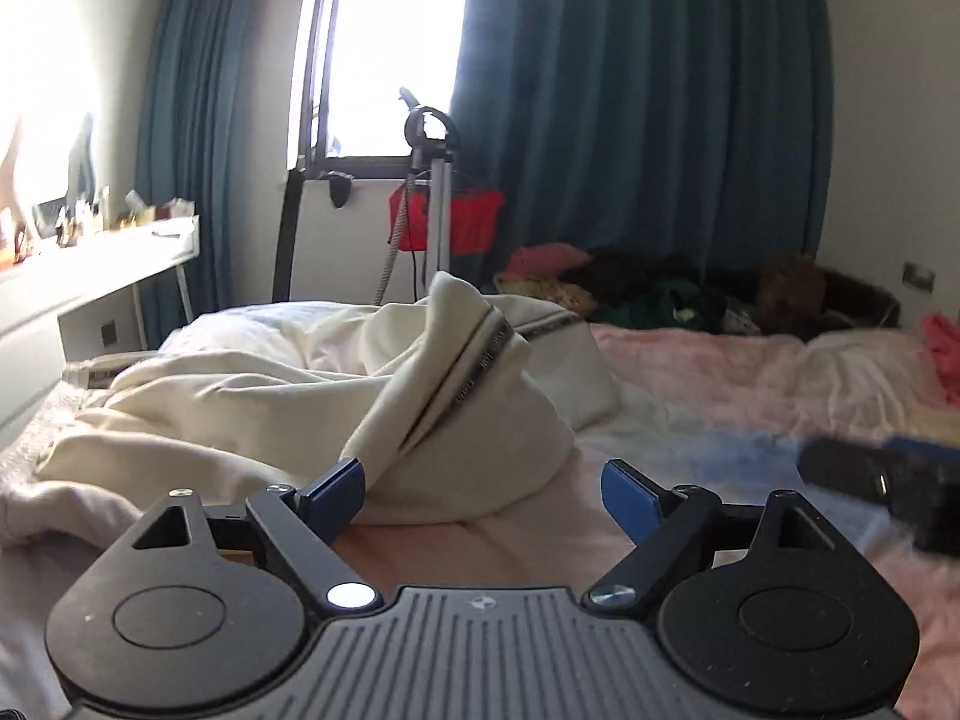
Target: Fold clothes
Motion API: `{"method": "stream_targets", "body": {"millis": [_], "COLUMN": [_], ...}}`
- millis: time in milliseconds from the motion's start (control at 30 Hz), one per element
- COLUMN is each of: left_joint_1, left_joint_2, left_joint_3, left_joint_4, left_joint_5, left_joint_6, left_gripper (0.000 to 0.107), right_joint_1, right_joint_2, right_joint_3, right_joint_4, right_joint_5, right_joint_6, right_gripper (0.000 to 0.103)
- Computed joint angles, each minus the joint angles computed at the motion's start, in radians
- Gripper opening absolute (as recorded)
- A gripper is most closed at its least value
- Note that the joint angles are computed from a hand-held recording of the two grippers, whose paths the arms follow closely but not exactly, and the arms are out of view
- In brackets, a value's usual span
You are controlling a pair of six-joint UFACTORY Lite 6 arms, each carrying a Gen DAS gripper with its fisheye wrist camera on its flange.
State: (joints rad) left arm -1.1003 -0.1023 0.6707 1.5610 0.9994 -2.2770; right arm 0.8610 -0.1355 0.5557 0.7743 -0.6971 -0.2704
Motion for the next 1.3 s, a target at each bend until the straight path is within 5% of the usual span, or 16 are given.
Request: {"method": "stream_targets", "body": {"millis": [167,400,700,933,1000,1133,1200,1300], "left_joint_1": [0.017,0.194,0.512,0.638,0.664,0.712,0.697,0.644], "left_joint_2": [0.058,0.076,0.444,0.753,0.858,0.908,0.855,0.711], "left_joint_3": [-0.013,0.009,0.441,0.951,1.121,1.217,1.145,0.953], "left_joint_4": [0.06,0.138,0.387,0.191,0.032,-0.053,0.063,0.323], "left_joint_5": [-0.023,-0.181,-0.3,-0.444,-0.485,-0.615,-0.612,-0.568], "left_joint_6": [-0.063,-0.055,0.166,0.381,0.524,0.523,0.379,0.12], "left_gripper": [0.088,0.089,0.088,0.084,0.064,0.026,0.008,0.006], "right_joint_1": [0.001,0.001,-0.135,-0.307,-0.346,-0.415,-0.442,-0.46], "right_joint_2": [0.061,0.081,0.068,0.218,0.272,0.359,0.378,0.385], "right_joint_3": [0.044,0.05,0.03,0.113,0.145,0.198,0.201,0.202], "right_joint_4": [0.024,0.081,-0.065,-0.326,-0.396,-0.581,-0.648,-0.649], "right_joint_5": [0.003,-0.005,0.1,0.144,0.141,0.176,0.176,0.182], "right_joint_6": [0.003,0.0,0.187,0.406,0.465,0.64,0.71,0.723], "right_gripper": [0.09,0.09,0.09,0.09,0.09,0.09,0.09,0.09]}}
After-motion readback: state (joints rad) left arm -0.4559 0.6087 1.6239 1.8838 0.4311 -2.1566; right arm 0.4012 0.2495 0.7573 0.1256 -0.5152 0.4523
